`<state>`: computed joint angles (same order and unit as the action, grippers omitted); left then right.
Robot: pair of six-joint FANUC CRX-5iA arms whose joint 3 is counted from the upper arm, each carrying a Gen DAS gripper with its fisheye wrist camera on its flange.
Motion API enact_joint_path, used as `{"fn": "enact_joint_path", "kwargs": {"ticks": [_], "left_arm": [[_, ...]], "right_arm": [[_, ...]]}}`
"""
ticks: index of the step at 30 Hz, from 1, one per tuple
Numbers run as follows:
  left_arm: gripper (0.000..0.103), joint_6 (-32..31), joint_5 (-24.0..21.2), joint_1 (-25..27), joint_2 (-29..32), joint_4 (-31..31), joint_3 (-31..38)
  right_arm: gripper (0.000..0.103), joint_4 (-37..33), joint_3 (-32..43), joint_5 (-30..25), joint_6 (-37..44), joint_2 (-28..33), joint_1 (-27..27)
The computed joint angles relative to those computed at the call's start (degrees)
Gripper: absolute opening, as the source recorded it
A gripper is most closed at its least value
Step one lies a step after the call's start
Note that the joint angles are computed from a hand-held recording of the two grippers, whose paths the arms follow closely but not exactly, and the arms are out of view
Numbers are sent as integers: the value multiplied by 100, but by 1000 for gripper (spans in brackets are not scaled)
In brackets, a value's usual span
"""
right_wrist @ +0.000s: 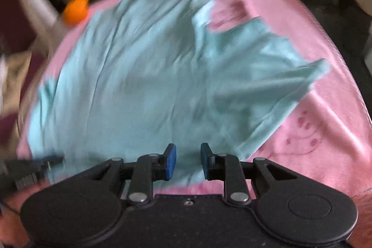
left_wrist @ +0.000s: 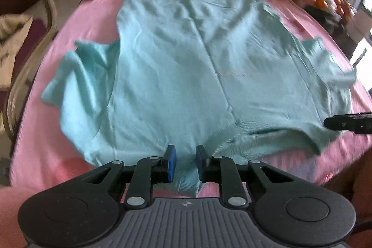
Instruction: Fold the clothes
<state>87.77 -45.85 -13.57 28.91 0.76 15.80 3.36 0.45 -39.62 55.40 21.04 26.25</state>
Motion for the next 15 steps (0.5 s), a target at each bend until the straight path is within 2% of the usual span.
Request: {"fn": "enact_joint_path", "kwargs": {"ticks": [3,4,6,8,12,15], "left_arm": [[18,-589,-150,63,-97,287,-131],[24,-737,-183,125,-155,445,-225],[25,-806,35,306,-380,718,-568],[26,-736,375,557,-603,1018,-907],[24,385,867,1082,-763,996,-1074],[25,1528,953,1414,-569,787,-796]], "right_arm": [[22,798,-198,-216,-34,-32,277],[22,996,-167,-404,-180,-14,347],[22,1126,-120,-602,-425,-58,387],[22,1034,-203,-354,-602,-277,325],[22,874,-305,348,-972,-689,171],[24,892,-240,1048,-1248,-775,93]]}}
